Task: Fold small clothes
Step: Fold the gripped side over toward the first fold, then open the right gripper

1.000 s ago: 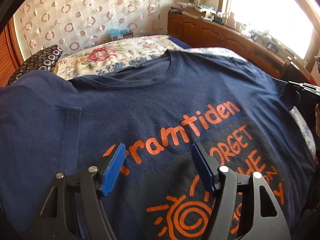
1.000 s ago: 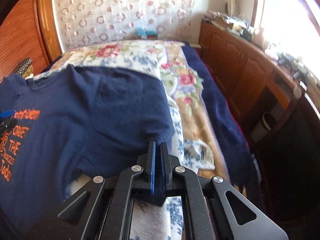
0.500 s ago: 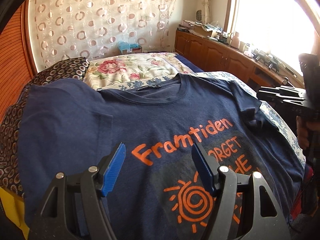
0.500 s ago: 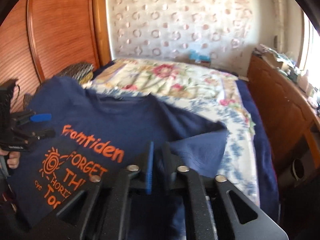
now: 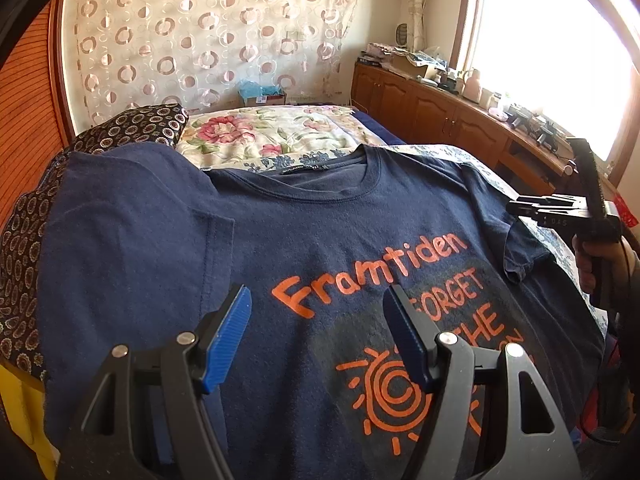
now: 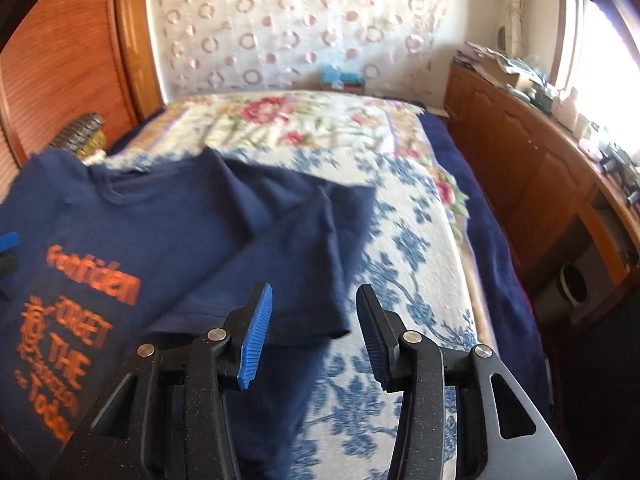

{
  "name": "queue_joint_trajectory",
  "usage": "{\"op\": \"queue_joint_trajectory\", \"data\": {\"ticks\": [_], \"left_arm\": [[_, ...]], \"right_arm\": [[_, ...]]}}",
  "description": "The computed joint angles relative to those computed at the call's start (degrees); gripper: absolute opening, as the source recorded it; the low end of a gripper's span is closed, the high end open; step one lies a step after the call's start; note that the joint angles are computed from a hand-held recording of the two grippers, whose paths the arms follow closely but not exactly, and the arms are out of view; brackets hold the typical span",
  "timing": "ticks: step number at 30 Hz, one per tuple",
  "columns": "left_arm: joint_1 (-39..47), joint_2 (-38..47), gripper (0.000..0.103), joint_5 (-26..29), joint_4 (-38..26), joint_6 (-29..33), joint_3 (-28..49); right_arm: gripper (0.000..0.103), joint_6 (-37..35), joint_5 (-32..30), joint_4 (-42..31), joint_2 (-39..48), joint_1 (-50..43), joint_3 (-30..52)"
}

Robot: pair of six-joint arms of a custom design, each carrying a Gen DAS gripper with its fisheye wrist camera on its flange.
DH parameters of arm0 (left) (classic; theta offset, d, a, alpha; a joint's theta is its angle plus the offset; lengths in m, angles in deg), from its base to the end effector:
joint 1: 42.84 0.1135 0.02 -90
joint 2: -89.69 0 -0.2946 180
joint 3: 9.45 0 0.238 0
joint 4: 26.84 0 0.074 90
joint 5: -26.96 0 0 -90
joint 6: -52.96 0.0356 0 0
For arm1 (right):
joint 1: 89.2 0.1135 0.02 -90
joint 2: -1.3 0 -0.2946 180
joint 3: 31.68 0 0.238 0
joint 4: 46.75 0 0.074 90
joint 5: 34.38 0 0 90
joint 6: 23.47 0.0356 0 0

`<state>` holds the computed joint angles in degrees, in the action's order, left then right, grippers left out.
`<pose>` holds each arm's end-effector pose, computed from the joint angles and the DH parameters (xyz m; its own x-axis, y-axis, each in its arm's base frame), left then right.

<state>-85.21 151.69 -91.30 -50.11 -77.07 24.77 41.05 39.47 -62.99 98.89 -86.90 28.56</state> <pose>0.1285 -0.0944 0.1808 -0.6803 -0.1463 -0.7182 -0.0834 0.9890 -0.1224 0.3117 0.0224 0.1741 -0.6384 -0.4392 -0.6321 -0.5297 0.8465 -0.0533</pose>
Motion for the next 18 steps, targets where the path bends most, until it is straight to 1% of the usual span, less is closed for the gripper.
{"op": "queue_joint_trajectory", "data": {"ticks": [2, 3, 4, 7, 12, 18], "left_arm": [[-0.1, -0.1, 0.068, -0.1, -0.2, -0.1, 0.1], [-0.1, -0.1, 0.068, -0.2, -0.1, -0.2, 0.0], [-0.2, -0.1, 0.068, -0.3, -0.1, -0.4, 0.0], [-0.5, -0.8, 0.068, -0.8, -0.8, -0.9, 0.0], [-1.1, -2.6, 0.068, -1.5, -2.9, -1.9, -0.1], [-1.4, -5.1, 0.068, -2.3, -5.6, -3.6, -0.3]], "right_arm": [[0.044, -0.1, 0.0, -0.6, 1.1, -0.4, 0.4], [0.04, -0.4, -0.2, -0.5, 1.2, -0.6, 0.3], [0.025, -0.8, -0.7, -0.5, 1.2, -0.7, 0.3], [0.005, -1.6, -0.8, 0.2, 0.1, 0.1, -0.4], [0.001, -1.9, -2.6, -1.4, -1.7, 4.1, 1.8], [0.001, -0.4, -3.1, -3.5, -0.4, 15.0, 7.1]]}}
